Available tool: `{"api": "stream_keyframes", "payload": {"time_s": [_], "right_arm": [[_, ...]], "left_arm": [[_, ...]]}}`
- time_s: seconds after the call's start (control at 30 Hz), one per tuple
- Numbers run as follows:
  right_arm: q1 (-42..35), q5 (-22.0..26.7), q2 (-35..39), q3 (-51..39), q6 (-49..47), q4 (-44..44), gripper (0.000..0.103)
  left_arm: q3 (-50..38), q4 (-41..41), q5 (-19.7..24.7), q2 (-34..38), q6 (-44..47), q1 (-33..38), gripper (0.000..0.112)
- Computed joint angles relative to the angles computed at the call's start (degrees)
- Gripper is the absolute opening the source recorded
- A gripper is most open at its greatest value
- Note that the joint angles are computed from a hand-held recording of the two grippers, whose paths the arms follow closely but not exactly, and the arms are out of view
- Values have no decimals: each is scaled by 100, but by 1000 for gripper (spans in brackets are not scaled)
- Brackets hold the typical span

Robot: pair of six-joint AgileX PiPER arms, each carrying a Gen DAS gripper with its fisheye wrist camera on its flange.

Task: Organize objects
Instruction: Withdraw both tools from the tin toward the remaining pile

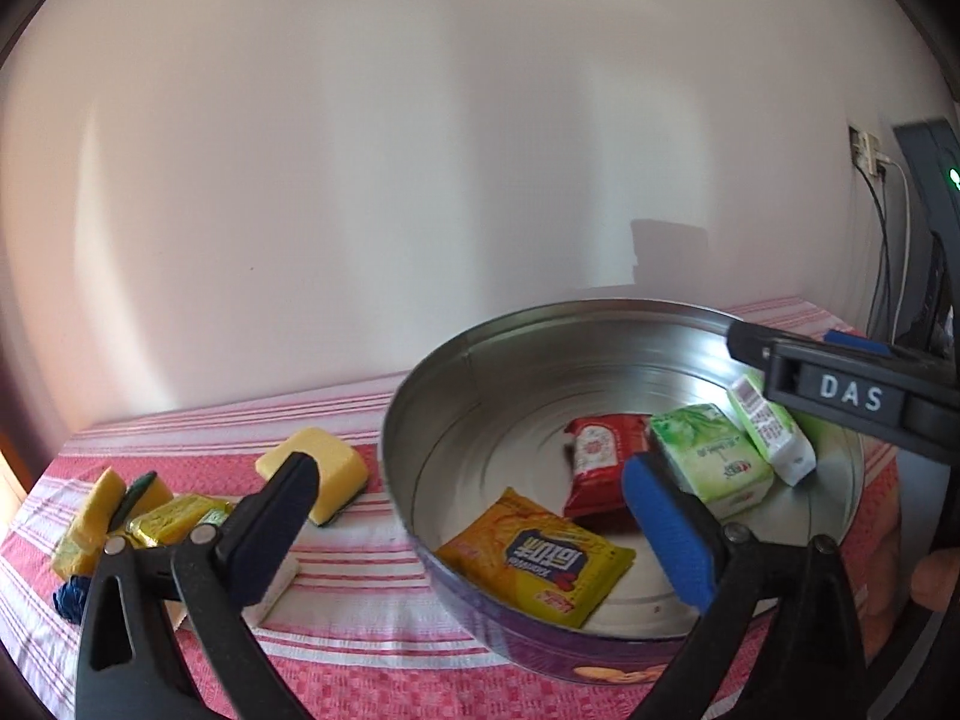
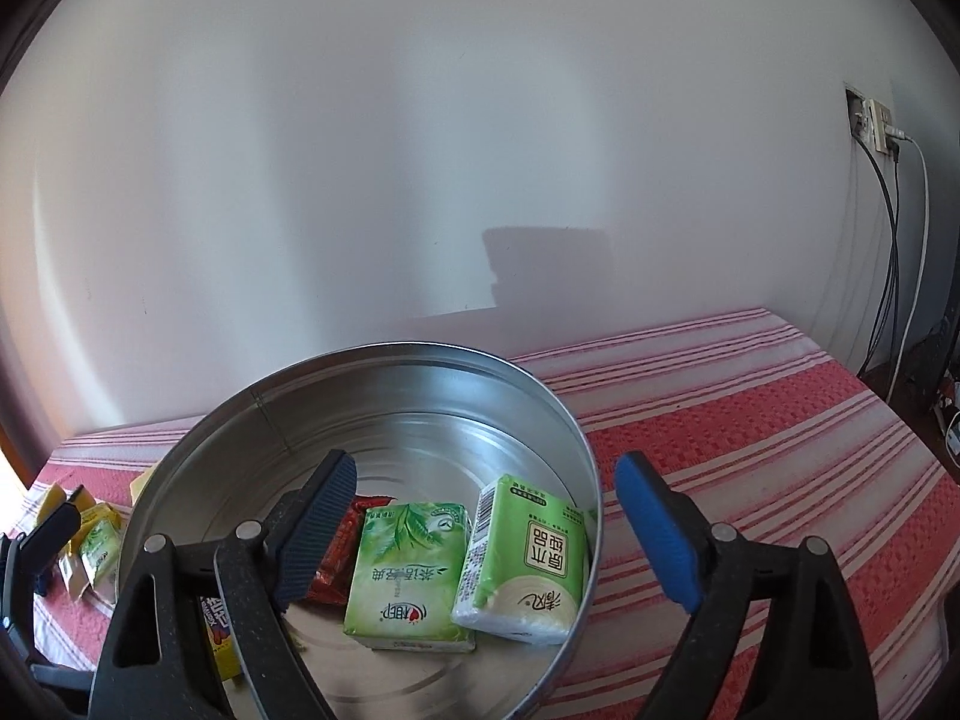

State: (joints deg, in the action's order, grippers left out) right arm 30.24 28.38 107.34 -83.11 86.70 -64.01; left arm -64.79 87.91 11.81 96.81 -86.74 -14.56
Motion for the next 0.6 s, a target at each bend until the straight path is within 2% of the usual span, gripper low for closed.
{"api": "stream_keyframes", "payload": {"time_s": [0.13,0.37,0.47,0.6], "right_arm": [[27,-24,0,27,135,-111,90],[234,53,-20,100,541,-681,91],[338,75,-50,229,1144,-1273,91],[532,336,14,215,1333,-1651,94]], "left_arm": [[49,-20,-34,-23,-85,58,102],[331,912,105,-211,-855,261,102],[474,699,-94,-431,-705,527,102],[512,381,-301,-496,-473,813,102]]}}
